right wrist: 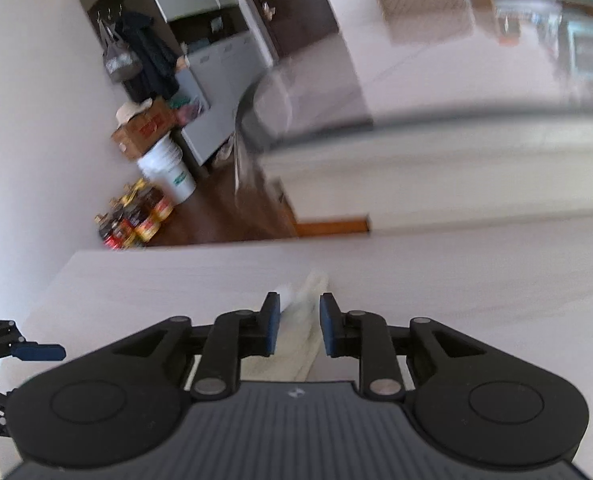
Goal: Fold towel
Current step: 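Fold the triangle tip over toward the left gripper with the right gripper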
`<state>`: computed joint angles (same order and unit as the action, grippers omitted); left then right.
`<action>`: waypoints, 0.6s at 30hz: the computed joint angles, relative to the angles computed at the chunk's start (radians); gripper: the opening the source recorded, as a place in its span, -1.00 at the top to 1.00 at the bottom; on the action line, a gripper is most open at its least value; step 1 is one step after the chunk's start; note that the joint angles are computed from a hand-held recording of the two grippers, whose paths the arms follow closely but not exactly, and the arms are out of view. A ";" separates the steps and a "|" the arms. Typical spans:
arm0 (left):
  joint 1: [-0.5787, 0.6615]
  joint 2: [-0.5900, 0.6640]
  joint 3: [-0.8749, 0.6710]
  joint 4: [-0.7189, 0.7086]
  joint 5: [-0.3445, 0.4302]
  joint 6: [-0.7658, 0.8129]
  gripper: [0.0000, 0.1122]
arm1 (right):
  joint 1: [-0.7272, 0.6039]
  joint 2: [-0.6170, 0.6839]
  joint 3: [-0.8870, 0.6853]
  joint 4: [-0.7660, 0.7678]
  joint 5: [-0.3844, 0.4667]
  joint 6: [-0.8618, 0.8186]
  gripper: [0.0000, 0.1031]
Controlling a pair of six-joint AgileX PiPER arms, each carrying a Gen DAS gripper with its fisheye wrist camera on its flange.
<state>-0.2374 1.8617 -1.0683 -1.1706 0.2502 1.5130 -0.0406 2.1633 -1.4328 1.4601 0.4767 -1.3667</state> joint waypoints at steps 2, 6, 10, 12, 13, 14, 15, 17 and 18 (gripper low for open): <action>-0.006 0.017 -0.010 0.043 -0.021 -0.036 0.03 | 0.006 -0.024 0.030 0.056 -0.017 -0.098 0.50; -0.006 0.031 -0.019 0.047 -0.036 -0.026 -0.07 | 0.020 -0.014 0.010 -0.005 0.013 -0.132 0.53; -0.007 0.040 -0.037 0.127 -0.041 -0.087 -0.08 | 0.048 0.006 -0.013 -0.131 -0.032 -0.086 0.58; -0.005 0.043 -0.046 0.163 -0.042 -0.115 -0.08 | 0.051 0.003 -0.006 -0.148 -0.041 -0.076 0.58; -0.002 0.046 -0.053 0.181 -0.038 -0.125 -0.08 | 0.052 -0.007 0.008 -0.160 -0.047 -0.065 0.58; 0.001 0.050 -0.061 0.201 -0.033 -0.139 -0.09 | 0.051 -0.020 0.030 -0.148 -0.051 -0.086 0.58; 0.004 0.054 -0.068 0.218 -0.030 -0.152 -0.09 | 0.050 -0.033 0.052 -0.136 -0.055 -0.107 0.58; 0.011 0.059 -0.080 0.240 -0.020 -0.165 -0.09 | 0.051 -0.063 0.099 -0.119 -0.061 -0.123 0.58; 0.014 0.059 -0.082 0.250 -0.016 -0.174 -0.09 | 0.051 -0.082 0.124 -0.122 -0.064 -0.121 0.58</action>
